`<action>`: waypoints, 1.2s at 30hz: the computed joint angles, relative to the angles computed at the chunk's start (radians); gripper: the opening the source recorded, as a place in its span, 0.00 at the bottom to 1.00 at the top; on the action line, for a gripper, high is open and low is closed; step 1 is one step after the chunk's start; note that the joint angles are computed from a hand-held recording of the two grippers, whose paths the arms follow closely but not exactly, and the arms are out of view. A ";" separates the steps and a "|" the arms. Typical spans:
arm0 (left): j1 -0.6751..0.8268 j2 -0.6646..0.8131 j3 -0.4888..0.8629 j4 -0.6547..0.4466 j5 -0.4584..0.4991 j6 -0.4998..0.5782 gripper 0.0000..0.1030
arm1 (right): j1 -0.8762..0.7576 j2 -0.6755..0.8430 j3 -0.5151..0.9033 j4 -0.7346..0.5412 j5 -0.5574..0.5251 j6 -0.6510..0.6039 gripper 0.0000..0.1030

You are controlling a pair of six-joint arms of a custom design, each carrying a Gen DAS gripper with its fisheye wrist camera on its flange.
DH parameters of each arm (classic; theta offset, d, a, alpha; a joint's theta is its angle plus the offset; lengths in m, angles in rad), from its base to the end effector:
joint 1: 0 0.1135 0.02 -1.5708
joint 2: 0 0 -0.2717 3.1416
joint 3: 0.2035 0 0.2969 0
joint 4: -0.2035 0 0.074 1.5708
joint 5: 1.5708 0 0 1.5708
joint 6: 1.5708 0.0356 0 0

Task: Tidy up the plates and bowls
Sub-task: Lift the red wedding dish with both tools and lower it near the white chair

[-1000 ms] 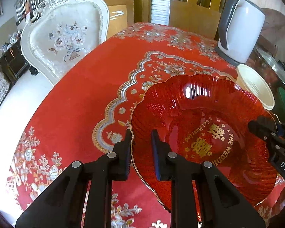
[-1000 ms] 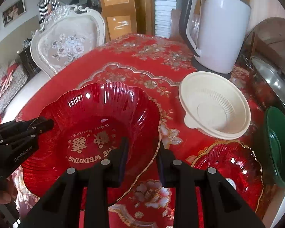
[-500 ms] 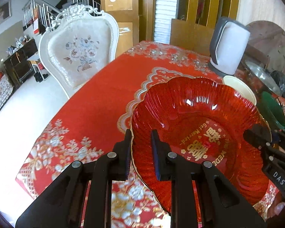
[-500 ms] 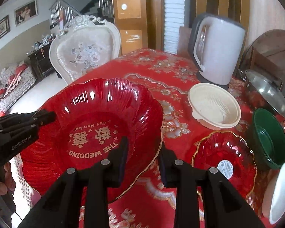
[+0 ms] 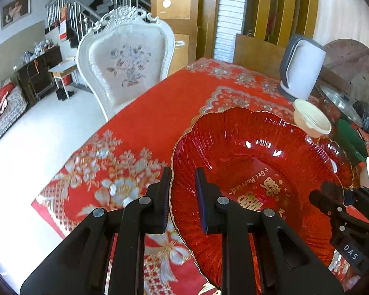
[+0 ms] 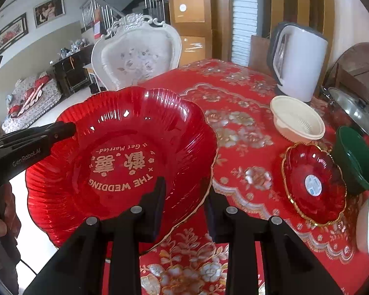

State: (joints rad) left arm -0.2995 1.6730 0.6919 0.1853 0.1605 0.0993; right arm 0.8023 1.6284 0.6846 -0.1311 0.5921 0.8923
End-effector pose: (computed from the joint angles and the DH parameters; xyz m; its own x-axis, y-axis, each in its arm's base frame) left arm 0.3190 -0.1045 0.0975 -0.6398 0.3000 -0.7076 0.4638 0.8848 -0.0442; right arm 0.2257 0.2048 0.0934 -0.7044 0.2008 -0.6808 0.2174 0.9741 0.0624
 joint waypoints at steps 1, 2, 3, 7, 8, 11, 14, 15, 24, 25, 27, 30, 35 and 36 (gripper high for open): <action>0.009 0.013 -0.006 0.011 -0.001 0.001 0.18 | 0.004 0.011 0.005 0.001 -0.002 0.005 0.30; 0.018 0.023 -0.012 0.020 0.001 0.002 0.18 | 0.009 0.018 0.008 0.001 -0.006 0.007 0.30; 0.024 0.035 -0.012 0.026 0.002 0.000 0.18 | 0.011 0.033 0.016 0.002 -0.011 0.007 0.30; 0.049 0.084 -0.014 0.055 -0.001 -0.001 0.18 | 0.031 0.106 0.065 -0.003 -0.014 0.013 0.30; 0.055 0.095 -0.015 0.063 0.000 0.002 0.18 | 0.033 0.120 0.075 0.000 -0.017 0.011 0.30; 0.062 0.135 -0.005 0.080 0.001 -0.002 0.18 | 0.039 0.163 0.102 0.000 -0.022 0.010 0.30; 0.065 0.174 0.008 0.097 0.003 -0.008 0.18 | 0.034 0.200 0.116 0.010 -0.042 0.012 0.30; 0.065 0.185 0.012 0.103 0.004 -0.010 0.18 | 0.034 0.212 0.121 0.013 -0.049 0.016 0.30; 0.057 0.267 0.023 0.190 -0.017 -0.032 0.18 | 0.042 0.287 0.142 0.028 -0.079 0.028 0.30; 0.059 0.276 0.030 0.196 -0.010 -0.038 0.18 | 0.041 0.285 0.140 0.031 -0.087 0.029 0.30; 0.063 0.290 0.041 0.194 0.001 -0.046 0.21 | 0.032 0.270 0.116 0.067 -0.119 0.027 0.33; 0.067 0.306 0.056 0.181 0.011 -0.046 0.34 | 0.009 0.239 0.068 0.140 -0.179 0.026 0.39; 0.069 0.266 0.010 0.246 -0.015 -0.048 0.46 | 0.011 0.181 0.007 0.179 -0.185 0.056 0.49; 0.067 0.254 0.003 0.252 -0.021 -0.048 0.51 | 0.011 0.173 -0.002 0.186 -0.187 0.061 0.49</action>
